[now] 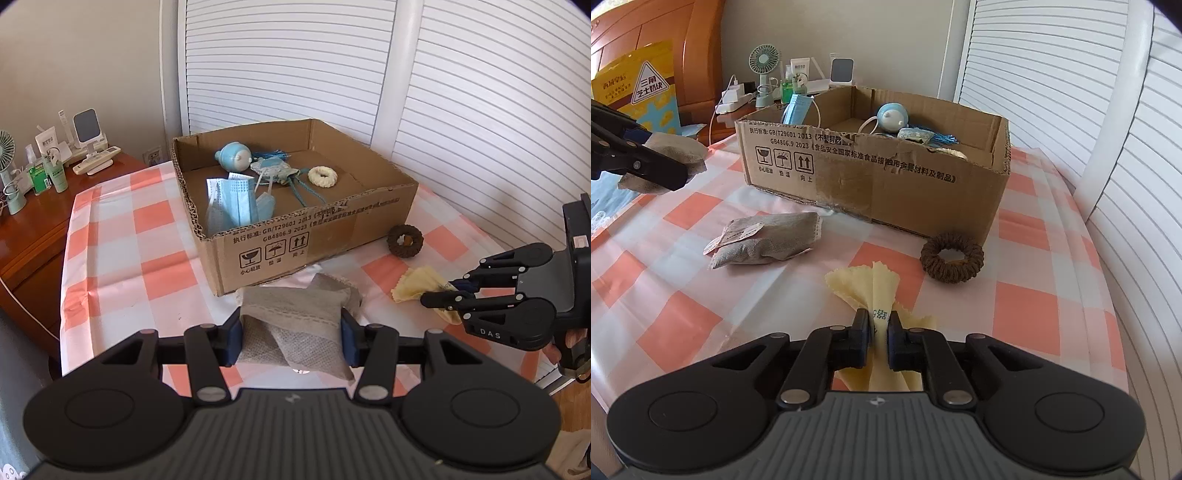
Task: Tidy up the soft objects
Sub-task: 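Lift the yellow cloth into the box with the right gripper while the left gripper carries the grey bag over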
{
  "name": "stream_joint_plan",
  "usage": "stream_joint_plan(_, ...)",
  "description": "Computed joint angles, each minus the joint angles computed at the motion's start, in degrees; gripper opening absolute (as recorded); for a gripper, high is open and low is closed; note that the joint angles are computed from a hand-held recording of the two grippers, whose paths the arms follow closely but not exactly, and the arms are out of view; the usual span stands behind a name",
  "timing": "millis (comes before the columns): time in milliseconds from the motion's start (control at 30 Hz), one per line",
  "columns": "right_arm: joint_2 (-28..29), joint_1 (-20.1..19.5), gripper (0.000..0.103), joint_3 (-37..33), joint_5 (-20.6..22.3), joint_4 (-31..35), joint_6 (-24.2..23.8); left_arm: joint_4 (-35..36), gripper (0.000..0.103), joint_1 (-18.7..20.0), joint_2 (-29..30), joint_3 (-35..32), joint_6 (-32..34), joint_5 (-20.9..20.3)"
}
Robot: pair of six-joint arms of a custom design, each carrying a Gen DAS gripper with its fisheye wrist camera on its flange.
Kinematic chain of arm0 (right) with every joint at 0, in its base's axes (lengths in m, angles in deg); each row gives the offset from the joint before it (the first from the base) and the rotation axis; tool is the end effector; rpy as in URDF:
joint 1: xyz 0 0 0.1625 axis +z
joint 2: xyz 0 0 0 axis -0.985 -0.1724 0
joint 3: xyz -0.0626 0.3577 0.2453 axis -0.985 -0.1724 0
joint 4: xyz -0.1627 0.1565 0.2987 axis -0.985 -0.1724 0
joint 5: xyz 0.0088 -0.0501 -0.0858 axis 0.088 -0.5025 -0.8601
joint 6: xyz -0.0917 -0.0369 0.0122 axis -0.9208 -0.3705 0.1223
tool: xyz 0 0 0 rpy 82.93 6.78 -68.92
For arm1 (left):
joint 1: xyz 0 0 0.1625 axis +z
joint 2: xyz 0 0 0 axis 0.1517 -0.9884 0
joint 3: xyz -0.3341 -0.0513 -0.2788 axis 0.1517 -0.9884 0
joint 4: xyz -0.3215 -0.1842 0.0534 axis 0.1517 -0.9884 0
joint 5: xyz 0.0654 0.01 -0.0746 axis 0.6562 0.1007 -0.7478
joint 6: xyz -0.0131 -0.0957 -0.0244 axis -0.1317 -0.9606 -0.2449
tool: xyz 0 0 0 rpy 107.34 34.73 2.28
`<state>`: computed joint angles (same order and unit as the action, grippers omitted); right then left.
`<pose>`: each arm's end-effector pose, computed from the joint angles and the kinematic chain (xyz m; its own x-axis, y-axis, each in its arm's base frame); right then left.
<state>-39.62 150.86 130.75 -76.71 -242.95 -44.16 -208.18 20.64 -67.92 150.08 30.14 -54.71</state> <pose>-0.0578 -0.5678 0.3613 -0.4268 -0.7454 0.5121 -0.8863 0.4573 -0.0731 -0.3987 -0.4731 -0.0280 -0.7554 0.0147 -0.6551 0.4694 0.7096 -0.5254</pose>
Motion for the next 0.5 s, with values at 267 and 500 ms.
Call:
stream_joint_plan(267, -2.11, 0.42, 0.011, -0.83, 1.33, 2.87, -1.66, -0.12, 0.050, -0.52, 0.36, -0.99, 1.86, -0.06)
stream_joint_plan(500, -3.21, 2.28, 0.011, -4.25, 3.09, 6.83, -3.41, -0.46, 0.050, -1.01, 0.48, -2.19, 4.05, 0.21)
